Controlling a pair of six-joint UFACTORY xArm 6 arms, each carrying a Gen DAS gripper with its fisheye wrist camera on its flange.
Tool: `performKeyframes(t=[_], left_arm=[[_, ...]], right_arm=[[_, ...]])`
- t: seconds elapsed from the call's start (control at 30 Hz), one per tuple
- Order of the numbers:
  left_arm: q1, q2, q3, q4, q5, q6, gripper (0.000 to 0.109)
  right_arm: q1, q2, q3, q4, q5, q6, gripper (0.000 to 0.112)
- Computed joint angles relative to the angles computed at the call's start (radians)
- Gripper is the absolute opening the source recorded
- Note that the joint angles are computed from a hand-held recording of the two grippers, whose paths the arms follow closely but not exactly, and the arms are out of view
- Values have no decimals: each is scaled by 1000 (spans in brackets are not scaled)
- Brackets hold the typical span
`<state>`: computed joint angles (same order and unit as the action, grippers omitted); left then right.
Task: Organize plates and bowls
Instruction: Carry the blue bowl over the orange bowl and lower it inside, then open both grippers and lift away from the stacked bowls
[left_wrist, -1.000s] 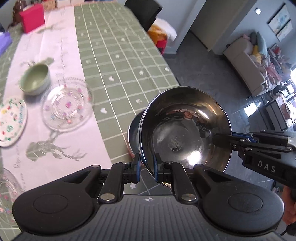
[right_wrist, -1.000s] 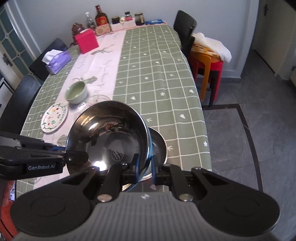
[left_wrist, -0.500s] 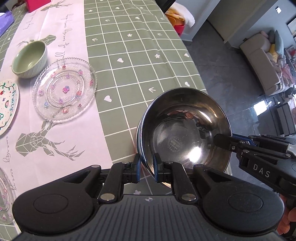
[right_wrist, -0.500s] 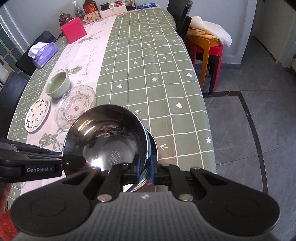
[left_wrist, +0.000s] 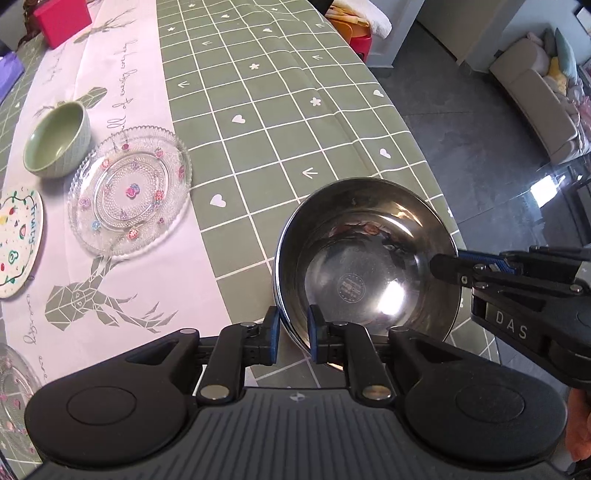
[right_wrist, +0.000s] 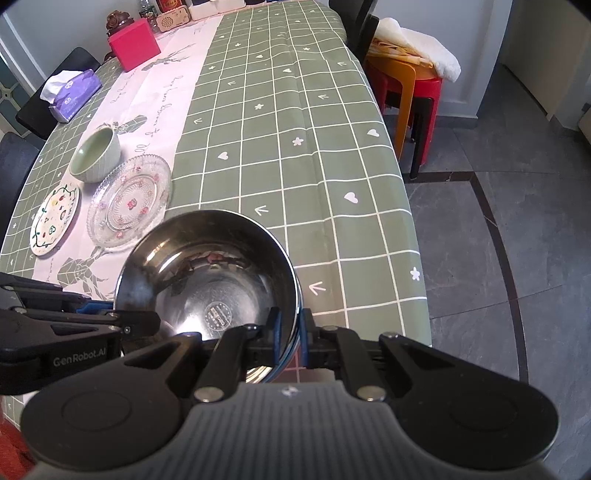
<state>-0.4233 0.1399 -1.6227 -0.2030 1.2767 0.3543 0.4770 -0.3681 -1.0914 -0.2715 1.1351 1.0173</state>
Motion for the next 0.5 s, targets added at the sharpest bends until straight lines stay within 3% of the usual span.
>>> performKeyframes(t=[0.4, 0.43, 0.5], left_arm=[[3, -9, 8, -5, -14, 9, 20], [5, -13, 9, -8, -15, 13, 25], [10, -18, 7, -19, -10, 23, 29]], right_arm=[[18, 6, -5, -20, 15, -2, 10], [21, 7, -10, -26, 20, -1, 13], [32, 7, -21, -51, 36, 12, 30]])
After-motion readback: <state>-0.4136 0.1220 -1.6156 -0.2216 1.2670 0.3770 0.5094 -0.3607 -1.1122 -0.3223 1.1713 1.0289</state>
